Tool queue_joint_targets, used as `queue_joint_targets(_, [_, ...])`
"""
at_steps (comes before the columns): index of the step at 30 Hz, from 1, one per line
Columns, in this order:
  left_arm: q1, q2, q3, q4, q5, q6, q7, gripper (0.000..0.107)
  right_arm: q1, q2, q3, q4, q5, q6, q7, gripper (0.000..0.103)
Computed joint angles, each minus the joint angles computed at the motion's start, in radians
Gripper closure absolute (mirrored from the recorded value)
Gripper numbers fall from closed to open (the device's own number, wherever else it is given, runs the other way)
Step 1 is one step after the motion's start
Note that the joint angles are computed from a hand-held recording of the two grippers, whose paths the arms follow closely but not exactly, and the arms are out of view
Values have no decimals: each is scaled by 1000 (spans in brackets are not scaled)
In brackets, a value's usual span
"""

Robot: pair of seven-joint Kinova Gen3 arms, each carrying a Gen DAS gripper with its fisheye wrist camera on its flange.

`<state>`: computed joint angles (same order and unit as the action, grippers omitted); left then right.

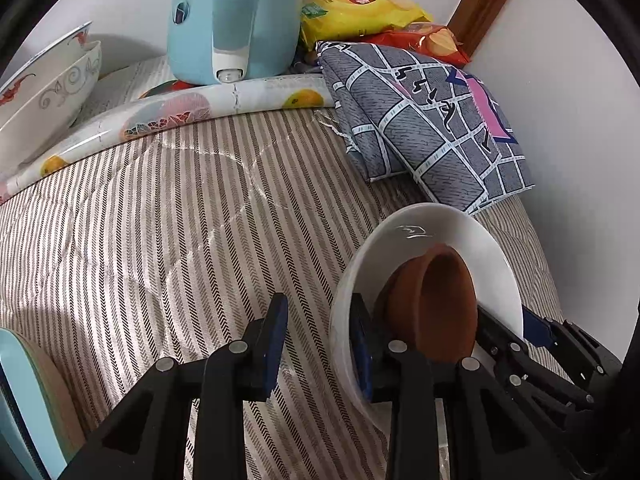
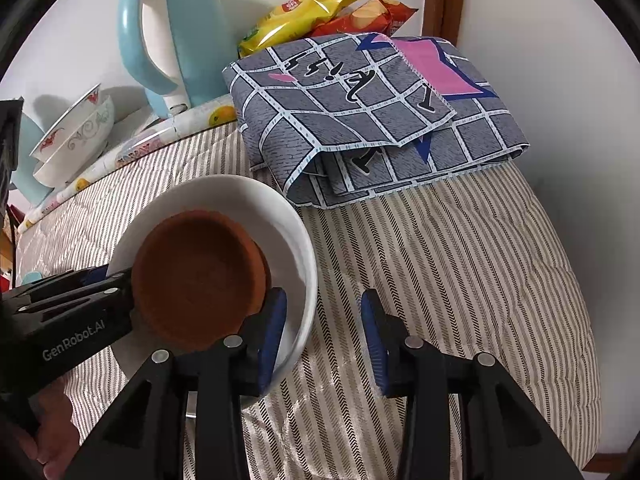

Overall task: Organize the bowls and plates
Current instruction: 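Close both grippers on the rim of the white bowl, then lift the white bowl with both grippers and carry it over the light-blue plate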

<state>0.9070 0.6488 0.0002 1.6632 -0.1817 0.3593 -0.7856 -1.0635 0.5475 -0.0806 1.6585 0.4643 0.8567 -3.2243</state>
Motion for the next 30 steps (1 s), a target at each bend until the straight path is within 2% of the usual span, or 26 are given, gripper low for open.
queue_joint_targets(2, [8,1,-10,1,-5,-6,6,79,-2,1,4,8,4,-16,-12,66])
queue_joint_targets(4, [9,1,-9,4,-10,-18,3,83,-7,-7,10,28,16,-51,-33,70])
queue_joint_targets(8, [2,-2,4,16,-1,-54,-22,97,-4,-18,10,58,41,-117,-67,88])
queue_joint_targets(11, [47,0,-38,11,-19,-53,-7,97,-22,-19,29,61,46,-122,-81,88])
queue_joint_targets(30, [111,-70,-88,107,-25,-79,72,99,-66,-44,-1,43,57,-64,-162,89])
